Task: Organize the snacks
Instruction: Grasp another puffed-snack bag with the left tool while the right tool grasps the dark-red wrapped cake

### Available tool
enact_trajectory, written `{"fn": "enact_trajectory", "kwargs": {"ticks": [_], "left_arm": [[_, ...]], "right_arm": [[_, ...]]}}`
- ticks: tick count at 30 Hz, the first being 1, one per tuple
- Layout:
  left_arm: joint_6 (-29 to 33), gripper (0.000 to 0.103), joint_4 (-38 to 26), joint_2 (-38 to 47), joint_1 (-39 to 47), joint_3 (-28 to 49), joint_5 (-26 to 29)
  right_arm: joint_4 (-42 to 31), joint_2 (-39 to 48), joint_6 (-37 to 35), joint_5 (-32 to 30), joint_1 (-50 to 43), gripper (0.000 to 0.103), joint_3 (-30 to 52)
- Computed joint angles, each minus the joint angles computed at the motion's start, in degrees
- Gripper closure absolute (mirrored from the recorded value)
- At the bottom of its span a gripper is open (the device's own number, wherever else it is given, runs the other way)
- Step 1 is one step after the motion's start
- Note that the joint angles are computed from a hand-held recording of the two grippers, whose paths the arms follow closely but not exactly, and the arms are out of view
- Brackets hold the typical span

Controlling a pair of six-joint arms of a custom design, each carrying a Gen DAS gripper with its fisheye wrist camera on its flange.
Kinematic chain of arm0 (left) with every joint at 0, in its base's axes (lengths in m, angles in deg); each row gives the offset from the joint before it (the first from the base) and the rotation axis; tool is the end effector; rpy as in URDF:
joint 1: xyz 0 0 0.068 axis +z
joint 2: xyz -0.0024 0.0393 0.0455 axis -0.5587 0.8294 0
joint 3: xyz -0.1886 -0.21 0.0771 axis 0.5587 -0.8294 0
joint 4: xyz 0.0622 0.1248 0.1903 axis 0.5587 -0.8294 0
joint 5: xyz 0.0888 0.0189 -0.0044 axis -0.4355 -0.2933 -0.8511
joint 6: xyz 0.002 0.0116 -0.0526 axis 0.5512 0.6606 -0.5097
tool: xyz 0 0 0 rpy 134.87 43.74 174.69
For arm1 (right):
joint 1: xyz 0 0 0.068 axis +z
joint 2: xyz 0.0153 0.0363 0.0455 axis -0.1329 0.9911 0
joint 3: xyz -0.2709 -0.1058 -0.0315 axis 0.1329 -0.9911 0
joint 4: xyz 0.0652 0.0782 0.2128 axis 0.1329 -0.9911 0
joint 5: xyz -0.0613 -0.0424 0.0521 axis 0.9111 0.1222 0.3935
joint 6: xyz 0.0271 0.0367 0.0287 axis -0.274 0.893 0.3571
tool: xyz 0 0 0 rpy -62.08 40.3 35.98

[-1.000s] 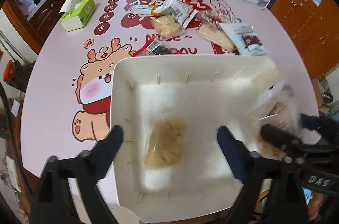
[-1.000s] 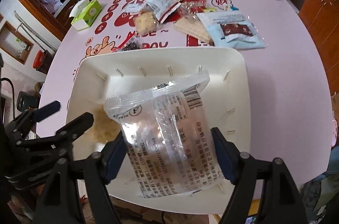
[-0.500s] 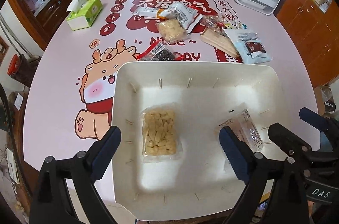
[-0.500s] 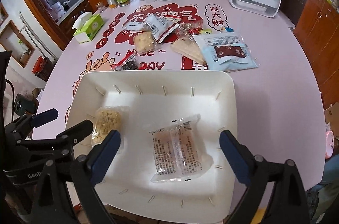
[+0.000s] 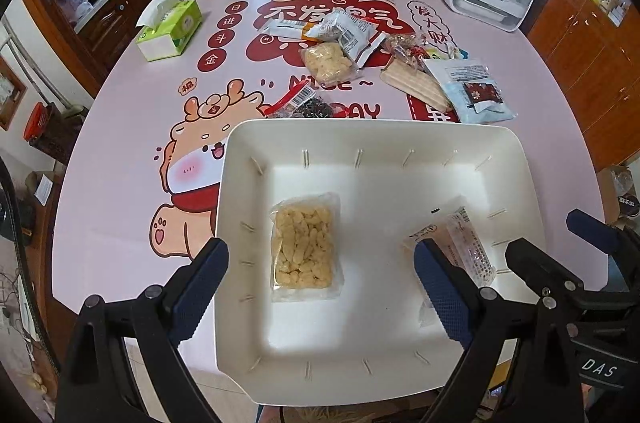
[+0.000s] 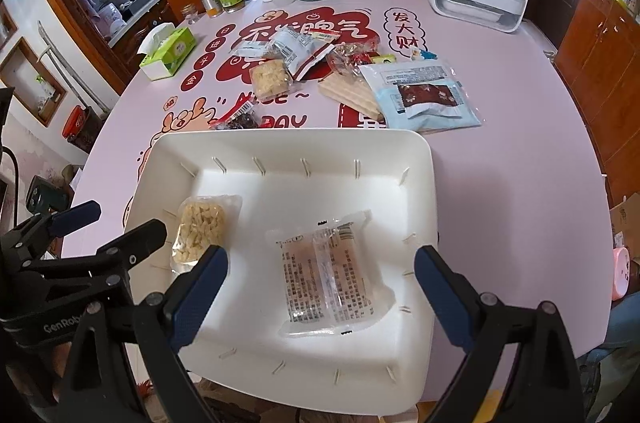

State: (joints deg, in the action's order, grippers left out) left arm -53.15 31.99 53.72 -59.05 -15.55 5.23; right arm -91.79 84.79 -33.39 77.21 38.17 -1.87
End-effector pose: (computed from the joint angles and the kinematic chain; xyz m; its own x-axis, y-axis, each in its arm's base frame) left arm 0.1655 -0.0716 0.2318 -0.9225 -0.0302 -0.3849 -0.0224 0.9994 -0.0249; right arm 0.1616 0.1573 0.2305 -0.8954 -0.1037 -0.4330 -0.1679 0.9794 0.1125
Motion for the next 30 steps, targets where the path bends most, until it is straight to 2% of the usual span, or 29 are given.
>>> {"fn": "enact_trajectory", "kwargs": {"ticks": [17,23,30], "left_arm": [[-0.9,0.01,-1.6,1.5,-2.9,2.4,-2.8],[3.6,0.01,-1.2,4.3,-0.9,6.5,-3.9],[11.6,0.01,1.0,10.5,4.6,15.8,-6.4]], "right_arm": [[-1.5,0.8,-1.4,-2.7,-3.2,0.008,0.6],[-2.9,1.1,-4.9,-3.0,-8.1,0.008,4.0],[-4.8,3.5,-10.5,1.5,-14.9,0.008,13.0]]}}
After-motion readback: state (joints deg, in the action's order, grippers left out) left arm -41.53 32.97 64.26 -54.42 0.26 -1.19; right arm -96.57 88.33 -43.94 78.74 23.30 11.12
